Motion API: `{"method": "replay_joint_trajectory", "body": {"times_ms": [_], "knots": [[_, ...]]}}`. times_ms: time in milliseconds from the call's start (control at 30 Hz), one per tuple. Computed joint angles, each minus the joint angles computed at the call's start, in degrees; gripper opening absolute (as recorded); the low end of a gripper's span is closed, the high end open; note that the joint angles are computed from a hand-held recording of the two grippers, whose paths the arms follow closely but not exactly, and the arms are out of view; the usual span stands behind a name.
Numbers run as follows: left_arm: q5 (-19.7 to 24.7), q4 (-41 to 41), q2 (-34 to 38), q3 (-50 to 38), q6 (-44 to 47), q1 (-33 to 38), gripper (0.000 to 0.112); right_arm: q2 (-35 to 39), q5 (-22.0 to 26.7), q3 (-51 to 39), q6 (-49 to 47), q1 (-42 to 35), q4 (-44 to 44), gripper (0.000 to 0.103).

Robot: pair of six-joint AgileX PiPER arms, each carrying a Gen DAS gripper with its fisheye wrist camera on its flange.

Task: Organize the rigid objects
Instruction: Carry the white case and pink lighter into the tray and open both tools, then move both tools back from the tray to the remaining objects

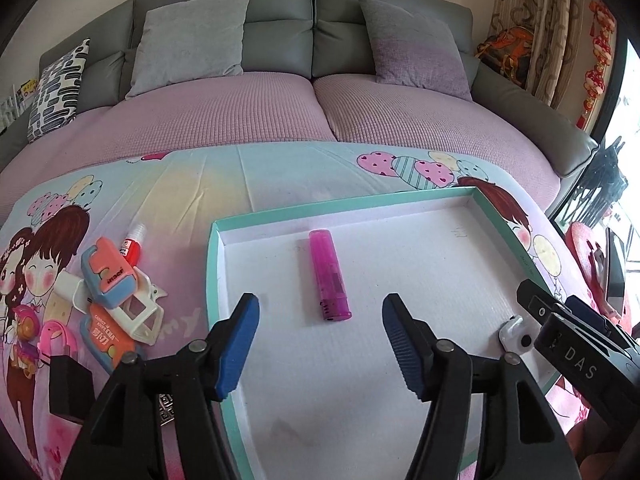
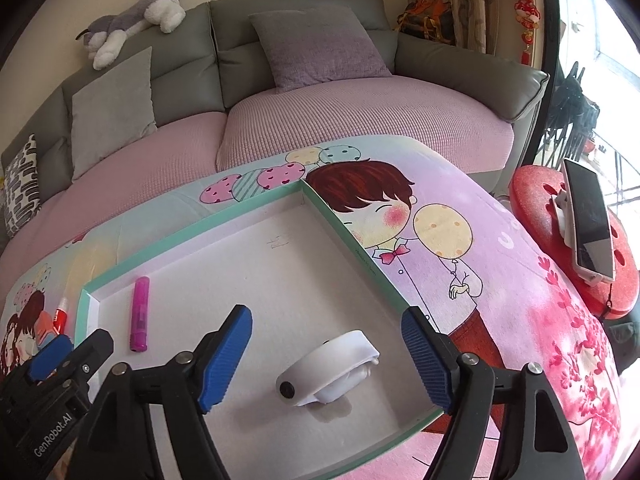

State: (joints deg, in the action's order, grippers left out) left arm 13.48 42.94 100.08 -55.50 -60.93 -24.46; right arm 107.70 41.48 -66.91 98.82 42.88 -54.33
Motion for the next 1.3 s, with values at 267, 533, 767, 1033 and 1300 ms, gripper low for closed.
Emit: {"method": "replay_joint_trajectory", "body": {"times_ms": [267, 533, 767, 1033, 1300], "knots": [[1.46, 7.92, -1.19, 1.75, -10.62, 3.12, 0.095, 0.96, 1.15, -1.17, 0.85, 1.13, -2.45, 0.103], [1.55, 16.64, -2.59, 4.56, -23.16, 7.12, 0.099, 2.34, 2.72, -3.19, -1.66, 2.13, -2.07, 0.103], [3.37, 12.21, -7.27, 7.01, -19.47, 11.25, 0.099, 2.91, 3.53, -4.81, -0.06, 3.62, -3.55, 0.103], [10.63, 9.93, -15.42, 10.73, -16.51, 20.48, 0.099, 6.29, -1.42, -11.51, -4.05, 7.61, -3.86, 0.103], [10.33, 8.11, -20.14, 15.04, -12.06, 31.94, 0.099, 12.42, -6.66, -20.82, -13.66, 11.13, 1.53, 0.103]]}}
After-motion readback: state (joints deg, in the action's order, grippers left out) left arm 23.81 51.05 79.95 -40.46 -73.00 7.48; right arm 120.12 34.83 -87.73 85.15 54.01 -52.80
